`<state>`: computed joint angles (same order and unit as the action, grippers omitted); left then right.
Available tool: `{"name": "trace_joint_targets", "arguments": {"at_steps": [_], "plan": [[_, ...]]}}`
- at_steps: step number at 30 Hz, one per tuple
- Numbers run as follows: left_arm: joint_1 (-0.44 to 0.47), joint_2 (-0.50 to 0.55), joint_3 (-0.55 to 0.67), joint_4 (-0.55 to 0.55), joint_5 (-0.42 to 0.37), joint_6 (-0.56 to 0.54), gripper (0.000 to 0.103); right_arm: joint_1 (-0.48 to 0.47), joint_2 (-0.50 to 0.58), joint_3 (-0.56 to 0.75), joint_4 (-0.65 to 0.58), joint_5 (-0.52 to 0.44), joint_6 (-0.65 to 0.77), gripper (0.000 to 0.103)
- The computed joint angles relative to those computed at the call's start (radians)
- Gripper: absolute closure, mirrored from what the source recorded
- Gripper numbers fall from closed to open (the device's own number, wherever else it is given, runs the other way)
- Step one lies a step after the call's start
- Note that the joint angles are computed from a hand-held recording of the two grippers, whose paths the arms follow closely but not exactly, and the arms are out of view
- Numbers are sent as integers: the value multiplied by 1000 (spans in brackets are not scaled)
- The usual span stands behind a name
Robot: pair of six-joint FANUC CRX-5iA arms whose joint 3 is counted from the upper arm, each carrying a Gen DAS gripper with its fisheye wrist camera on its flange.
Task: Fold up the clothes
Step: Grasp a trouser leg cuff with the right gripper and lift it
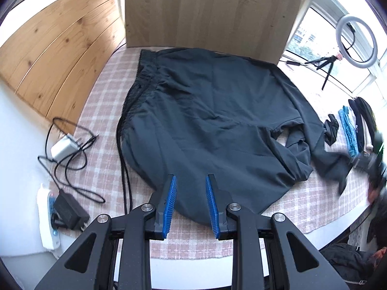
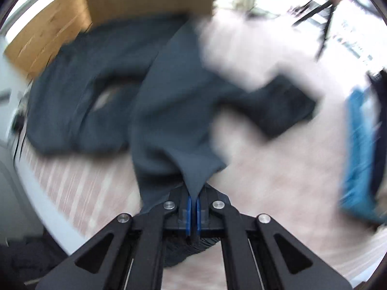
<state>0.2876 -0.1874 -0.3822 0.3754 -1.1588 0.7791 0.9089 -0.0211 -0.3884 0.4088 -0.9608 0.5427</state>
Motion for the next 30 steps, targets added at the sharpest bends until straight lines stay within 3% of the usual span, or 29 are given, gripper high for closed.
{"name": "trace_joint_targets", "arguments": {"at_steps": [3,5,6,7,8,12,14,17,19,24,25,27,30], "plan": [[9,-10,-11,-6,-7,6,79,-91,32,23,356,-182,-89,101],[3,-14,-15,-17,-8,24,79,-205,64,79,434,-213,-41,97],[-1,-16,-16,-24,-8,33,79,-251,105,136,429,-254,0,80],[-6,-17,-18,-29,-9,40,79,-264,144,187,422,-289,7,58],[-12,-17,-19,-34,-11,45,79,-274,178,231,418,-314,8,51],[-42,-16,-25,-61,-14,68,79,-268,173,264,282,-165,99,46],[-60,-13,-27,-75,-15,83,79,-202,165,245,158,-132,103,41],[-83,-5,-25,-83,-19,89,79,-184,170,219,-77,-47,120,41],[-96,1,-20,-91,-21,100,79,-212,240,244,-165,20,173,41],[-115,4,-7,-109,-28,99,79,-174,365,262,-68,5,29,42],[-116,1,-7,-109,-30,92,79,-175,350,234,-67,42,9,55],[-116,-4,-6,-108,-32,78,78,-179,307,177,-85,123,-30,100],[-112,0,-3,-99,-35,48,77,-169,219,90,-86,218,-119,100]]}}
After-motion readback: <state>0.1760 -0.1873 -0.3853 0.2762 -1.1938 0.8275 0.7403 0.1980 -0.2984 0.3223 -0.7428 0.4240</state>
